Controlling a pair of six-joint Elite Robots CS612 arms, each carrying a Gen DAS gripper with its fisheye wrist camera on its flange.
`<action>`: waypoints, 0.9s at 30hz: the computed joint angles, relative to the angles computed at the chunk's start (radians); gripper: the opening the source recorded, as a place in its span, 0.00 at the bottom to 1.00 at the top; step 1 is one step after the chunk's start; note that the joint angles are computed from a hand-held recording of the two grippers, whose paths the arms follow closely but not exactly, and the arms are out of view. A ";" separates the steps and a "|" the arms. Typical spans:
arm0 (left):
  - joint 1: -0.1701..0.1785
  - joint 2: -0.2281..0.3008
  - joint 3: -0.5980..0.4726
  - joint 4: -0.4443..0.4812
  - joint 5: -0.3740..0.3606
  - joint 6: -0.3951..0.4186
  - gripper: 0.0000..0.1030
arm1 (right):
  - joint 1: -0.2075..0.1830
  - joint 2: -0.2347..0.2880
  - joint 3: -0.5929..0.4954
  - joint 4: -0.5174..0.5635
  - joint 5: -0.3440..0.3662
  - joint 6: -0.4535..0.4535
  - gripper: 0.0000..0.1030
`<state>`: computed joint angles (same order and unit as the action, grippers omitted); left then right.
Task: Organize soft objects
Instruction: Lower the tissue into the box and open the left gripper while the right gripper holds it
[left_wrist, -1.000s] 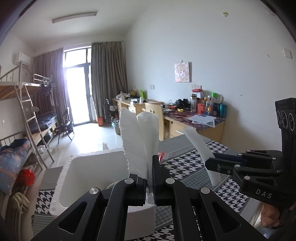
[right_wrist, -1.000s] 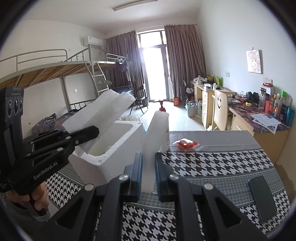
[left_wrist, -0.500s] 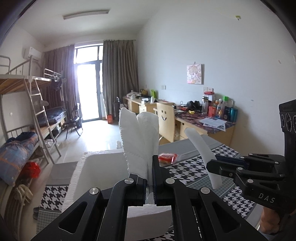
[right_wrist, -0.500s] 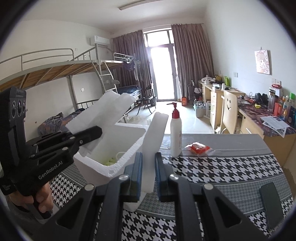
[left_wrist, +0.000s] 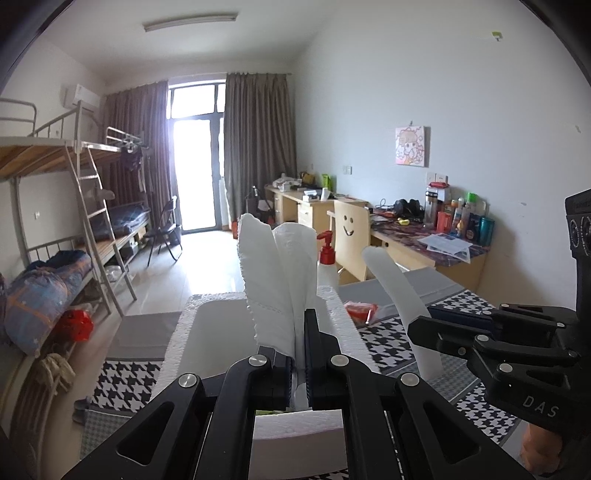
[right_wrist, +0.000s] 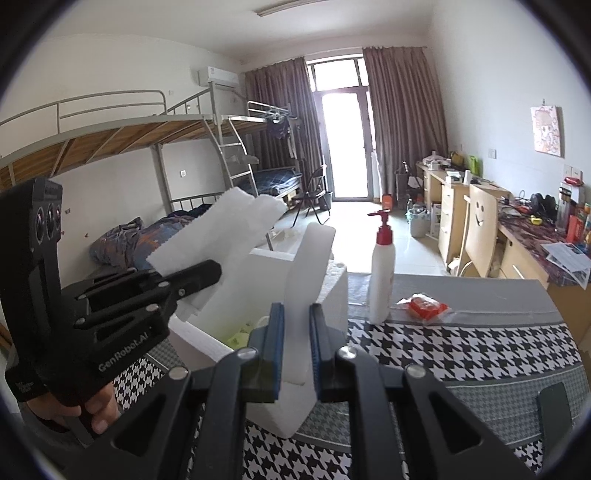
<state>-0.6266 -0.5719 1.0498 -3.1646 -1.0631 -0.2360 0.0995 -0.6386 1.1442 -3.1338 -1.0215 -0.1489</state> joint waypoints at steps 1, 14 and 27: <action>0.002 0.001 -0.002 0.007 -0.002 -0.005 0.05 | 0.001 0.001 -0.004 0.006 0.001 -0.004 0.16; 0.025 0.015 -0.033 0.072 -0.037 -0.033 0.06 | 0.013 0.015 -0.038 0.051 -0.018 -0.025 0.16; 0.027 0.002 0.005 0.037 0.035 -0.084 0.97 | 0.023 0.020 -0.054 0.077 -0.047 -0.032 0.16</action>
<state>-0.5999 -0.5702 1.0545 -3.1273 -1.0277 -0.3196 0.1223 -0.6181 1.0897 -3.0571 -1.0681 -0.1813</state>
